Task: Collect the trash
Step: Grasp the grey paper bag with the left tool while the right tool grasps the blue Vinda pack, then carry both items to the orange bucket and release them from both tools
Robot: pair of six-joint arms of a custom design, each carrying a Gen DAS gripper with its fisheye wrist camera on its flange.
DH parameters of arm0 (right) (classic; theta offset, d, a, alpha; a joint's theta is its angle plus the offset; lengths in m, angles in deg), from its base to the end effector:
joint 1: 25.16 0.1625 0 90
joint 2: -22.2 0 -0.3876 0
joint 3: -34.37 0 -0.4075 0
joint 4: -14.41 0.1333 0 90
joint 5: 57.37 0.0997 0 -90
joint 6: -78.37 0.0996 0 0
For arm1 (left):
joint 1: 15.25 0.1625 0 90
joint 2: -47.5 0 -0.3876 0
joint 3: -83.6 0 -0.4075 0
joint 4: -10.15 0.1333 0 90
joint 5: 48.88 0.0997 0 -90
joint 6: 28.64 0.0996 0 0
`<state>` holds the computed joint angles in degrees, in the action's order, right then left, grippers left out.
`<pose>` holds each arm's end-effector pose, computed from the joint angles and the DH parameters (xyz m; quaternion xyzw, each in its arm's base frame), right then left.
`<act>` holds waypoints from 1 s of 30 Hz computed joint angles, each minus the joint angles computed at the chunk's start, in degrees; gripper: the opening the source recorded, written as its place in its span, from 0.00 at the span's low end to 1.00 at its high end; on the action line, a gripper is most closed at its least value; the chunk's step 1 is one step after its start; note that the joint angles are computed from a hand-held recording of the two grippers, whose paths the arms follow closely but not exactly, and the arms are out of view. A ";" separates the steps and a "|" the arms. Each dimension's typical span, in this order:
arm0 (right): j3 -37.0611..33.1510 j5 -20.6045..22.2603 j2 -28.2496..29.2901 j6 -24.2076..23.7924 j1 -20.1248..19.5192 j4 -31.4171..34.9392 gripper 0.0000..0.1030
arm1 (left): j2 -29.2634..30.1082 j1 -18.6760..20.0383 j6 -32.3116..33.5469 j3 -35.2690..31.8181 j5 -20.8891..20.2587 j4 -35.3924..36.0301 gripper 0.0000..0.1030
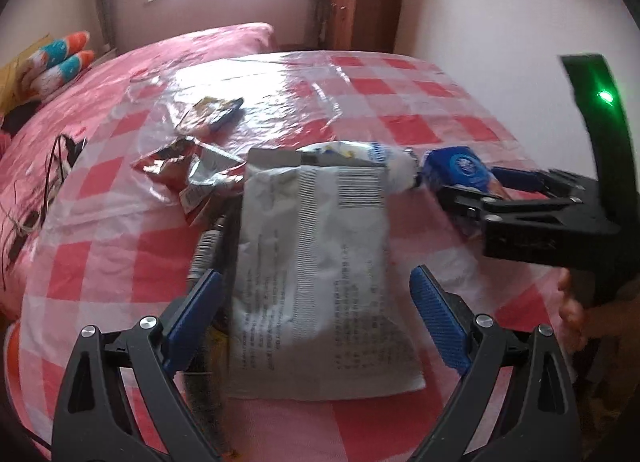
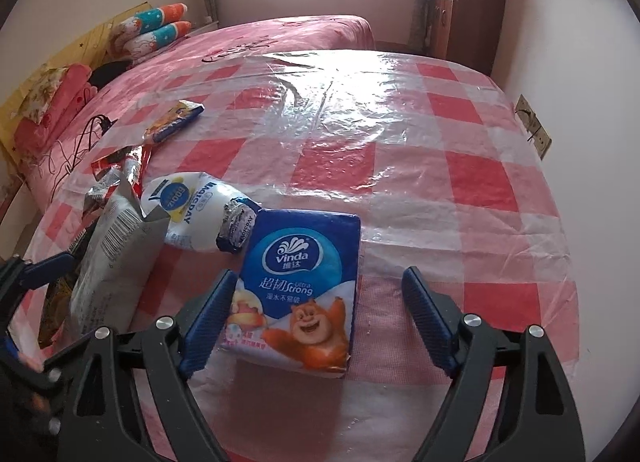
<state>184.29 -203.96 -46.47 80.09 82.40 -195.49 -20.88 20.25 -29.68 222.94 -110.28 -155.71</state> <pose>0.1429 -0.2853 0.1402 -0.0409 -0.8446 0.3622 0.3922 -0.2063 -0.3695 0.0590 0.4260 0.8694 -0.1516 0.1991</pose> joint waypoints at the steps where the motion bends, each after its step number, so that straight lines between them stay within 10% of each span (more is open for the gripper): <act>1: -0.06 -0.26 0.04 -0.12 0.07 0.24 0.81 | 0.20 0.44 -0.22 -0.31 -0.51 0.17 0.91; 8: 0.33 0.99 -0.51 -0.74 0.30 0.38 0.80 | 2.96 1.15 -2.20 -1.69 -0.25 -1.23 0.81; 15: 1.53 2.53 -1.94 -2.56 -0.60 -2.22 0.52 | 2.36 1.22 -3.82 -1.55 0.60 -1.61 0.64; 30: 3.13 9.24 -4.12 -3.86 0.02 -8.57 0.51 | -5.81 3.16 -3.90 0.78 -4.04 -1.18 0.62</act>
<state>187.42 -194.72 -50.60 76.23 82.42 -204.06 -26.69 23.41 -33.58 223.72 -114.32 -156.88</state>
